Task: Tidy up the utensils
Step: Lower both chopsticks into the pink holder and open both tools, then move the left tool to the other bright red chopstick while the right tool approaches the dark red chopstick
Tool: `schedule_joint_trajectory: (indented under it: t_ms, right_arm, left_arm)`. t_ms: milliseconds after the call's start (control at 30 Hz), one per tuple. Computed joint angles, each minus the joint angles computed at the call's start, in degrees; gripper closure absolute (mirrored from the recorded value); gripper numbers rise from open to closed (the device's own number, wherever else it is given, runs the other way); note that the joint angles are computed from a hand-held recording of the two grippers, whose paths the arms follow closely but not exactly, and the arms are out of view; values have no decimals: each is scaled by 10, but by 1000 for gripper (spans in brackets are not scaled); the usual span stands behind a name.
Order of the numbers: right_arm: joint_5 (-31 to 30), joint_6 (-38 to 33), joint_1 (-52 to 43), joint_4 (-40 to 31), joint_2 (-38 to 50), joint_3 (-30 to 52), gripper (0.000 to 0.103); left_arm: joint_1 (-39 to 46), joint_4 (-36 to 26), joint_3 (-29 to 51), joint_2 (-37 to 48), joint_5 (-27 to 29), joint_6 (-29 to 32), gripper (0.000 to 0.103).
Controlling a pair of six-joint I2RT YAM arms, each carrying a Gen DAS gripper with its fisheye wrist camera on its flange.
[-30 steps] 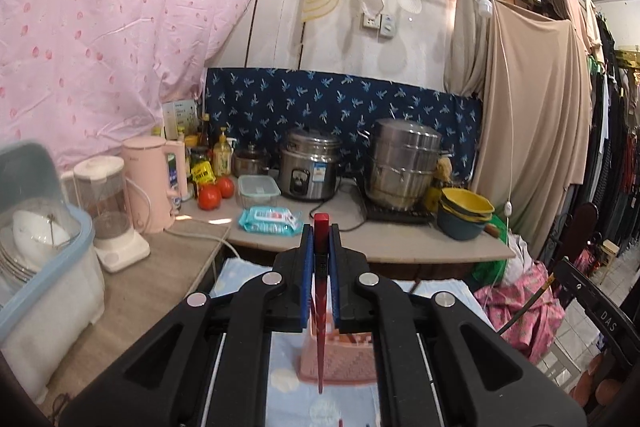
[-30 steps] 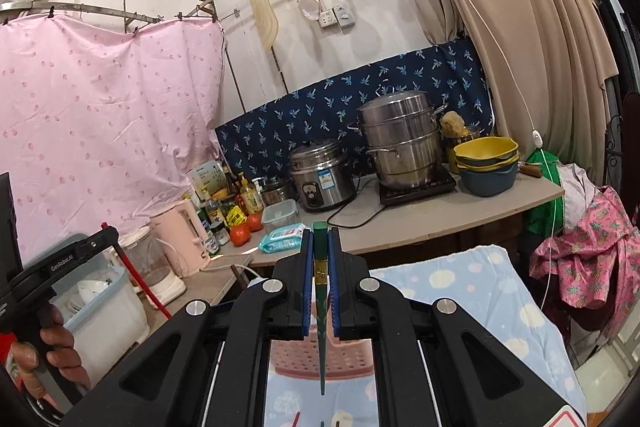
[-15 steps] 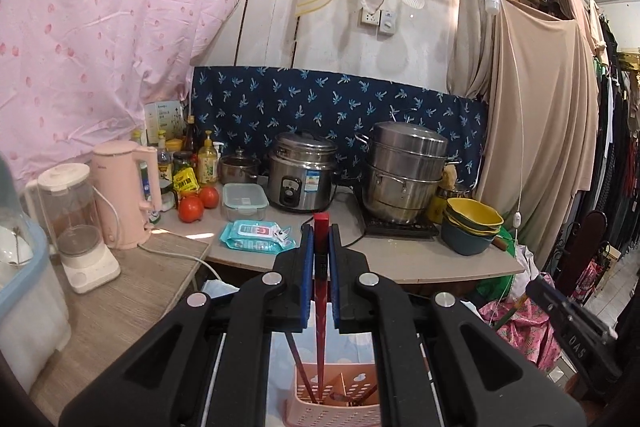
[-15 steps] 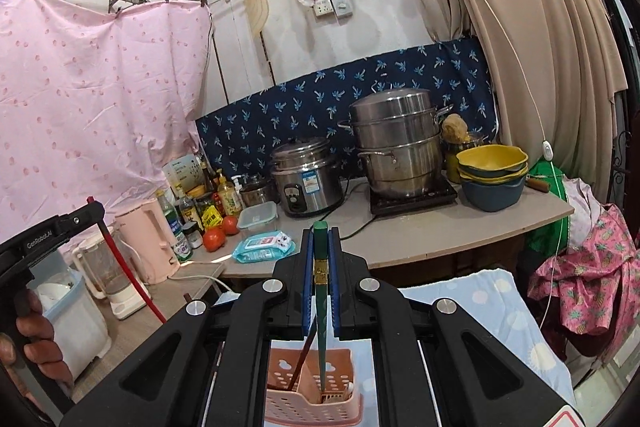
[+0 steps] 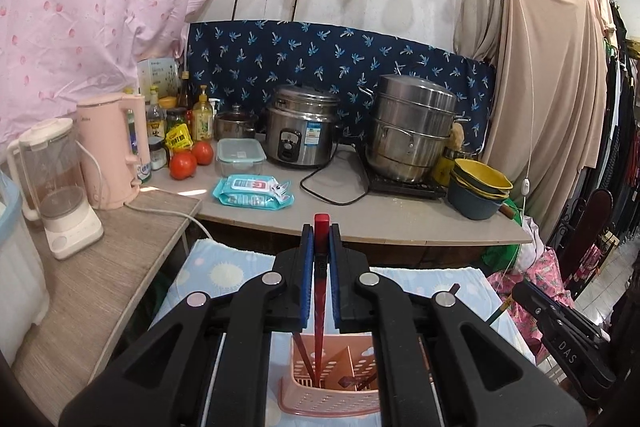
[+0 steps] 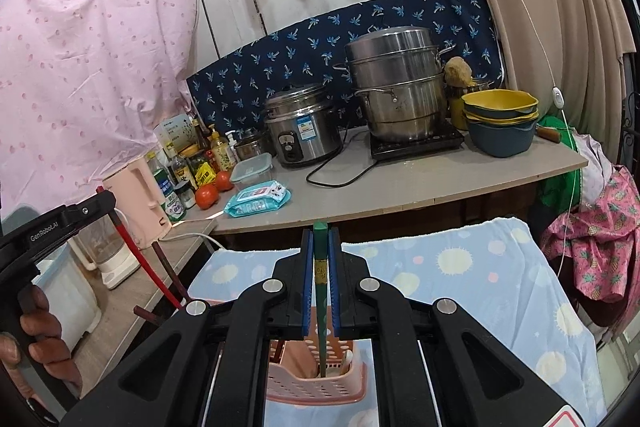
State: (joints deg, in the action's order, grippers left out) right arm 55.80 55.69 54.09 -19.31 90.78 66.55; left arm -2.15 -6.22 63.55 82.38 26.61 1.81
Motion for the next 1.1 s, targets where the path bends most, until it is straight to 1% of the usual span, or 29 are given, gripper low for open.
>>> schedule_joint_trajectory:
  t_ms: [33, 67, 100, 133, 167, 200, 233, 367, 500, 600, 667, 833, 900, 1000, 1067, 1100]
  right_arm:
    - [-2, 0, 0, 5, 1, -3, 96]
    - [4, 5, 4, 5, -1, -5, 93]
    - [12, 12, 8, 0, -1, -4, 85]
    - [16, 16, 12, 0, -3, -7, 78]
    - [21, 19, 16, 0, -6, -9, 75]
    - [27, 26, 20, -6, -8, -10, 70]
    - [33, 34, 26, -12, -10, -10, 69]
    - [50, 68, 54, -54, -10, -3, 69]
    - [70, 130, 95, -115, 1, 10, 66]
    - [86, 198, 134, -184, 23, 32, 64]
    - [88, 256, 164, -227, 41, 42, 62]
    - [72, 415, 233, -334, 98, 66, 62]
    - [61, 462, 255, -365, 119, 77, 62]
    - [44, 545, 293, -430, 161, 106, 62]
    - [30, 604, 319, -487, 198, 136, 62]
    - [23, 624, 330, -505, 212, 146, 62]
  left_arm:
    - [0, 2, -4, -1, -1, -2, 94]
    - [1, 2, -7, -4, -6, -3, 91]
    - [3, 2, -12, -8, -8, -4, 77]
    - [5, 5, -19, -13, -11, -6, 60]
    - [7, 10, -26, -19, -13, -9, 55]
    - [10, 18, -39, -28, -14, -10, 54]
    - [12, 18, -45, -34, -13, -5, 54]
    - [21, 3, -80, -62, -17, 21, 53]
    - [35, -4, -132, -100, -22, 55, 53]
    - [63, -21, -167, -127, 1, 79, 53]
    - [84, -39, -185, -143, 20, 99, 53]
    - [134, -69, -245, -201, 52, 151, 53]
    - [161, -91, -266, -223, 75, 175, 53]
    - [206, -126, -301, -254, 104, 232, 53]
    - [237, -147, -328, -275, 120, 275, 53]
    - [253, -160, -340, -284, 126, 296, 53]
